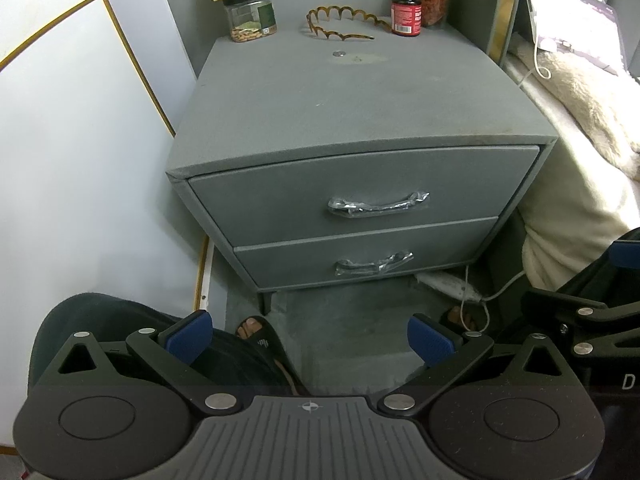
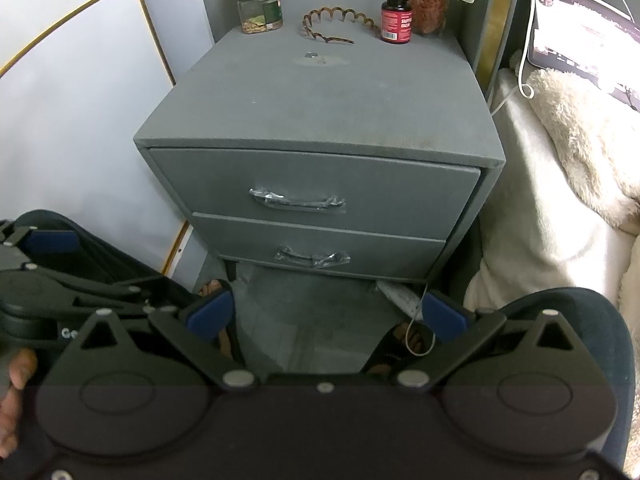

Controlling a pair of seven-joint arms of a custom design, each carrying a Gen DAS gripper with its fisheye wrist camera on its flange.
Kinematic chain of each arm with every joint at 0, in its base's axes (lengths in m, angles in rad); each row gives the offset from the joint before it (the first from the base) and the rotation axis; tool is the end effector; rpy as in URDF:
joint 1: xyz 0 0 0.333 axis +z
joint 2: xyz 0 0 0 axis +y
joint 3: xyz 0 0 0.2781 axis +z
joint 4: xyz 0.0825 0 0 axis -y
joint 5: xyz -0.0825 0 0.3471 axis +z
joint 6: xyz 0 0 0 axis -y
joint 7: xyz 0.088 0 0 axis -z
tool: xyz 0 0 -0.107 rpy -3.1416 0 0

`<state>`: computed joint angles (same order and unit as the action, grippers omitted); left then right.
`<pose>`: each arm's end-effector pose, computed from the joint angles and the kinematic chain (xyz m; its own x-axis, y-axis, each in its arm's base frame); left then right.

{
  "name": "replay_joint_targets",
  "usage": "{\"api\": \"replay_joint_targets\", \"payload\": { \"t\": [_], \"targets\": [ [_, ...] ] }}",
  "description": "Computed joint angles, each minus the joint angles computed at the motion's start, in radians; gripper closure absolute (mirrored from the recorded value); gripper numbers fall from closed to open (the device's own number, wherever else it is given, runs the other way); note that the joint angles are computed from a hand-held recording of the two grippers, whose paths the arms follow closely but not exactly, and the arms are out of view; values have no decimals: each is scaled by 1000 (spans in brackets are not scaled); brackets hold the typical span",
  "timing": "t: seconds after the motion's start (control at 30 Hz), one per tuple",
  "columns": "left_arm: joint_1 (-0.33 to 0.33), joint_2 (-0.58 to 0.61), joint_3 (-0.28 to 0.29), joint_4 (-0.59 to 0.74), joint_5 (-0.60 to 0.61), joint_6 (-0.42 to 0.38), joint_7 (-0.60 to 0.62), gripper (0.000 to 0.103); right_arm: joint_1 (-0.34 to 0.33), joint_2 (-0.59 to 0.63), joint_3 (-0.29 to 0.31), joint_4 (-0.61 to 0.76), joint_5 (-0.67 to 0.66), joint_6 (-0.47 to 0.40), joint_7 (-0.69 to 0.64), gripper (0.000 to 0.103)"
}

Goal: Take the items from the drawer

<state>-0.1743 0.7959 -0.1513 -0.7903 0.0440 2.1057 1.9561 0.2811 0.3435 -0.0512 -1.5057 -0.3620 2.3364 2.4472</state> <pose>0.7102 -0.1837 0.4996 -0.5722 -0.8099 -0.1289 -0.6745 0.5542 -0.4877 0.6388 0.1486 0.4990 -0.4088 -0.9076 -0.0953 -0.7425 0.3915 -0.5435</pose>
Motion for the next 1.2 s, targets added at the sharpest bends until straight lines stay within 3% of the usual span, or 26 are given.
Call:
{"api": "replay_joint_targets", "payload": {
  "t": [1.2],
  "targets": [
    [1, 16, 0, 32, -3, -19, 12, 0, 3, 7, -1, 13, 0, -8, -7, 0]
  ]
}}
